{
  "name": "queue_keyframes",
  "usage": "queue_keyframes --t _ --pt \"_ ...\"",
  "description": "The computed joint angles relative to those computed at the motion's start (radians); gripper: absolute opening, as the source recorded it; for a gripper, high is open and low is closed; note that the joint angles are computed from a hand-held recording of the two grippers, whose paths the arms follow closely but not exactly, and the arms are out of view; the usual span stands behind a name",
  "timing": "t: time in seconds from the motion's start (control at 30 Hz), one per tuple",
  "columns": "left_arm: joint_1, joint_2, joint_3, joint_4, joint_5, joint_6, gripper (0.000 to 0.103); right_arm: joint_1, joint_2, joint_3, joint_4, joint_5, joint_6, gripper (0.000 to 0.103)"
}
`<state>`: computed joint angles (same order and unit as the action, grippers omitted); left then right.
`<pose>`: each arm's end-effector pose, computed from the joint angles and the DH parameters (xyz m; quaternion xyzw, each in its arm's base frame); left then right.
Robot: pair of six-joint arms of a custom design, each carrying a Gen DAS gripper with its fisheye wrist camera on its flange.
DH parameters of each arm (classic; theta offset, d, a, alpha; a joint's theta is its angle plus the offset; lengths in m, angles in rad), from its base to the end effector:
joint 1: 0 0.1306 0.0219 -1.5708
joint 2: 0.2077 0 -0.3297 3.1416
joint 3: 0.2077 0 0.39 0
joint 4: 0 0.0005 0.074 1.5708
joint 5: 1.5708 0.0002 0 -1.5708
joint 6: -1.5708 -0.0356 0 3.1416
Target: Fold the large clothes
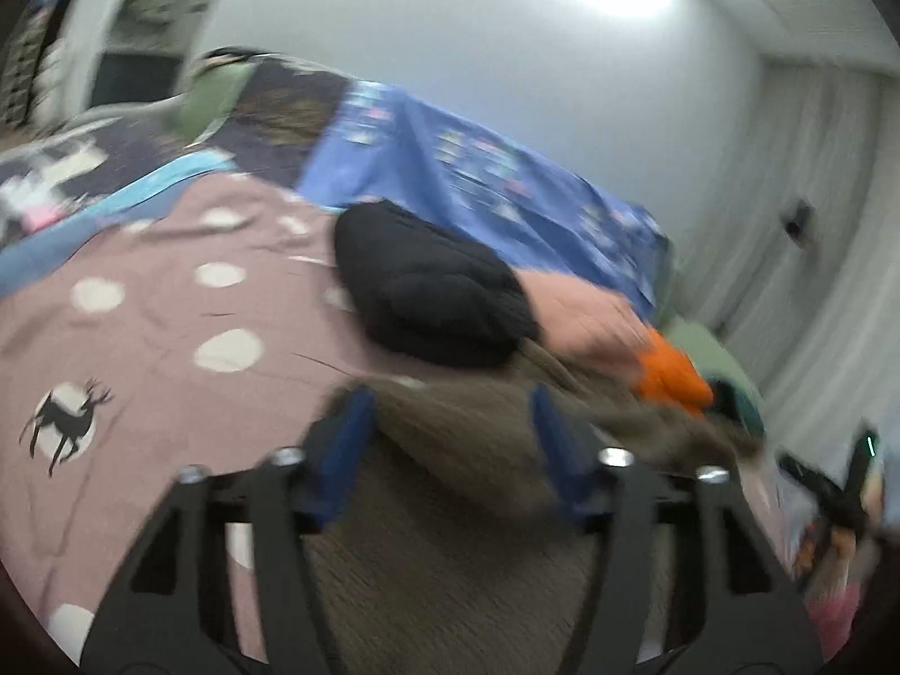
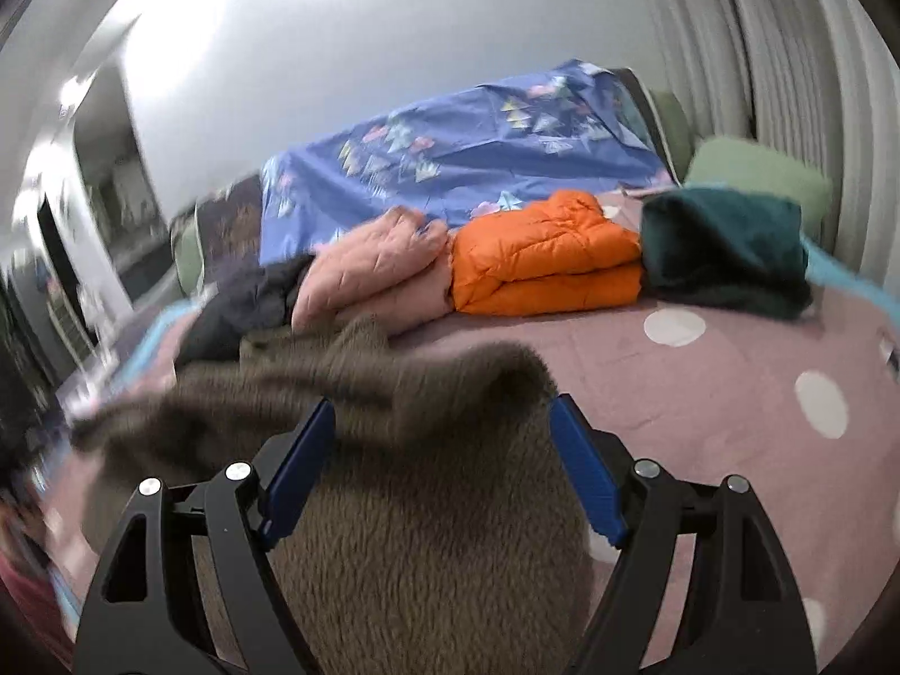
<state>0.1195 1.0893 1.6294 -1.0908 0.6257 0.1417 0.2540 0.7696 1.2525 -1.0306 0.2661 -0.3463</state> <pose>0.3548 0.0211 0.5946 0.0409 0.8429 -0.2737 0.4615 0.2690 0.0596 0.5284 0.1048 0.8604 0.0329 0.4977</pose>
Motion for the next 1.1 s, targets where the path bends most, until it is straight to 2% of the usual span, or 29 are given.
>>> queue_keyframes --t 0.07,0.13,0.2,0.23,0.3,0.33,0.37,0.4,0.43,0.47,0.53,0.57,0.6,0.63,0.67,0.7,0.77,0.93,1.0,1.07,1.1 --pt "-0.065 -0.01 0.022 -0.091 -0.006 -0.15 0.035 0.04 0.028 0.018 -0.035 0.015 0.029 0.061" --pt "-0.146 -0.002 0.036 -0.17 -0.046 -0.255 0.033 0.064 0.076 0.044 -0.054 0.01 0.047 0.053" --pt "-0.237 0.019 0.043 -0.215 -0.142 -0.326 0.029 0.062 0.143 0.085 -0.068 -0.018 0.05 0.045" --pt "-0.299 0.049 0.058 -0.236 -0.226 -0.355 0.029 0.055 0.17 0.102 -0.075 -0.037 0.049 0.041" --pt "-0.355 0.112 0.103 -0.26 -0.322 -0.379 0.028 0.02 0.264 0.173 -0.104 -0.102 0.056 0.034" --pt "-0.375 0.147 0.132 -0.253 -0.378 -0.383 0.028 0.011 0.292 0.197 -0.107 -0.088 0.062 0.026" --pt "-0.386 0.197 0.182 -0.238 -0.442 -0.379 0.028 0.0 0.318 0.221 -0.095 -0.054 0.079 0.024" --pt "-0.38 0.247 0.238 -0.234 -0.458 -0.368 0.028 -0.027 0.352 0.25 -0.064 -0.008 0.098 0.024" --pt "-0.366 0.32 0.322 -0.223 -0.479 -0.34 0.032 -0.047 0.379 0.273 -0.054 0.015 0.093 0.024" --pt "-0.358 0.379 0.384 -0.201 -0.548 -0.312 0.039 -0.087 0.422 0.307 -0.063 0.023 0.07 0.024" --pt "-0.343 0.51 0.509 -0.224 -0.651 -0.267 0.043 -0.165 0.511 0.363 -0.121 -0.059 0.019 0.024" --pt "-0.331 0.572 0.568 -0.273 -0.635 -0.261 0.044 -0.193 0.551 0.379 -0.151 -0.11 0.003 0.024" --pt "-0.314 0.648 0.636 -0.353 -0.594 -0.246 0.045 -0.217 0.578 0.367 -0.159 -0.15 -0.014 0.024" --pt "-0.3 0.693 0.654 -0.398 -0.551 -0.224 0.047 -0.24 0.571 0.322 -0.116 -0.205 -0.04 0.024" --pt "-0.281 0.699 0.639 -0.393 -0.49 -0.191 0.048 -0.251 0.556 0.298 -0.088 -0.23 -0.055 0.024" --pt "-0.271 0.686 0.625 -0.375 -0.46 -0.18 0.048 -0.258 0.543 0.289 -0.075 -0.245 -0.062 0.024" --pt "-0.27 0.653 0.583 -0.34 -0.463 -0.18 0.048 -0.249 0.523 0.276 -0.061 -0.221 -0.056 0.024" --pt "-0.281 0.627 0.548 -0.317 -0.487 -0.188 0.048 -0.226 0.54 0.309 -0.103 -0.153 -0.033 0.024" --pt "-0.276 0.591 0.522 -0.29 -0.473 -0.187 0.051 -0.199 0.534 0.318 -0.125 -0.09 -0.023 0.024" --pt "-0.272 0.551 0.496 -0.246 -0.48 -0.198 0.066 -0.177 0.519 0.3 -0.125 -0.027 -0.014 0.025" --pt "-0.274 0.524 0.471 -0.222 -0.494 -0.205 0.068 -0.168 0.502 0.288 -0.118 -0.003 -0.016 0.025"
